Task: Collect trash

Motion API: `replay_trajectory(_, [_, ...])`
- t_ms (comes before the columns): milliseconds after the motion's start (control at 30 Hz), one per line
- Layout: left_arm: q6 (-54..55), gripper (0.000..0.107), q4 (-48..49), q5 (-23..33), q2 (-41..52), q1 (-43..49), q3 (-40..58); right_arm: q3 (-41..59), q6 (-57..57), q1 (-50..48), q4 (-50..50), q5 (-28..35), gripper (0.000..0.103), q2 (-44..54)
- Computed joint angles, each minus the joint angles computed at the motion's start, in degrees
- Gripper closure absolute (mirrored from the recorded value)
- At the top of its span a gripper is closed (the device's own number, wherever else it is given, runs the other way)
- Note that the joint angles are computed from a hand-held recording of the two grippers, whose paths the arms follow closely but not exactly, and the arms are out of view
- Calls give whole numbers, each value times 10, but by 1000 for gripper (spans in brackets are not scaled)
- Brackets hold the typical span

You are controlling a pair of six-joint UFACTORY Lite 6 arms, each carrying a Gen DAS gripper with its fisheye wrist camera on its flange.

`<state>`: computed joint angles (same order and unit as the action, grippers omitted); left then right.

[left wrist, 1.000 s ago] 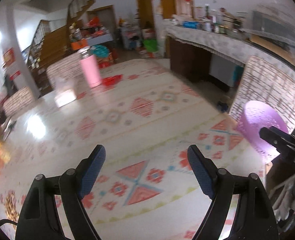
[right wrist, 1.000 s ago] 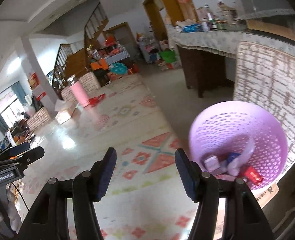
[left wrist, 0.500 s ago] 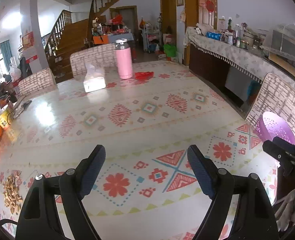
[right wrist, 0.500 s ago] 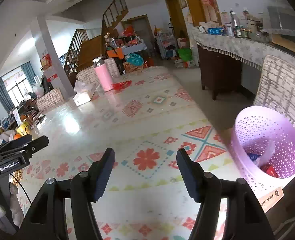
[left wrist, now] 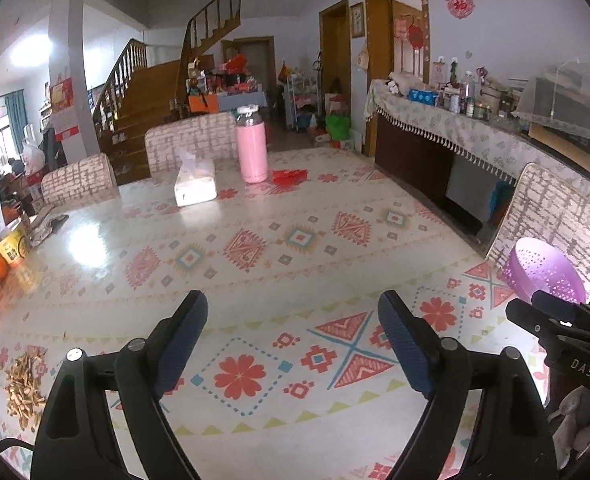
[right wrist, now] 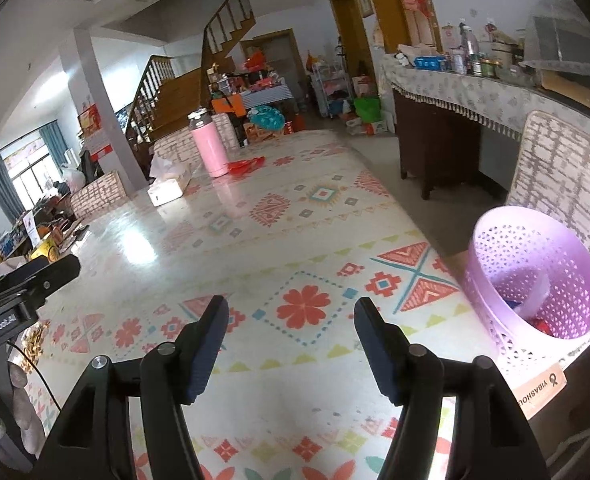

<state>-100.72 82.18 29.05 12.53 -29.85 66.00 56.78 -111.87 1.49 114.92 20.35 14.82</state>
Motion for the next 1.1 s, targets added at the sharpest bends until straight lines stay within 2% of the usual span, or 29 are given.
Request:
replay_trajectory(133, [-42, 16, 41, 25, 7, -34, 8, -17, -23, -28, 18, 7, 33, -10])
replay_trajectory(200, [-65, 12, 64, 52, 14, -57, 16, -27, -26, -52, 15, 19, 32, -13])
replay_trajectory(300, [-91, 4, 87, 114, 28, -99, 35, -40, -22, -92, 4, 35, 32, -15])
replay_trajectory(533, [-103, 4, 103, 220, 93, -176, 114, -85, -49, -176, 5, 49, 31, -55])
replay_trajectory(600, [-122, 4, 124, 222, 116, -192, 136, -101, -79, -196, 26, 47, 27, -68])
replay_trajectory(733, [-122, 4, 126, 198, 163, -209, 194, -122, -116, -240, 41, 47, 26, -81])
replay_trajectory(967, [44, 4, 7, 152, 310, -225, 395, -131, -216, -302, 112, 42, 25, -62])
replay_trajectory(1100, [132, 4, -71, 134, 380, -228, 488, -117, -207, -328, 93, 51, 25, -37])
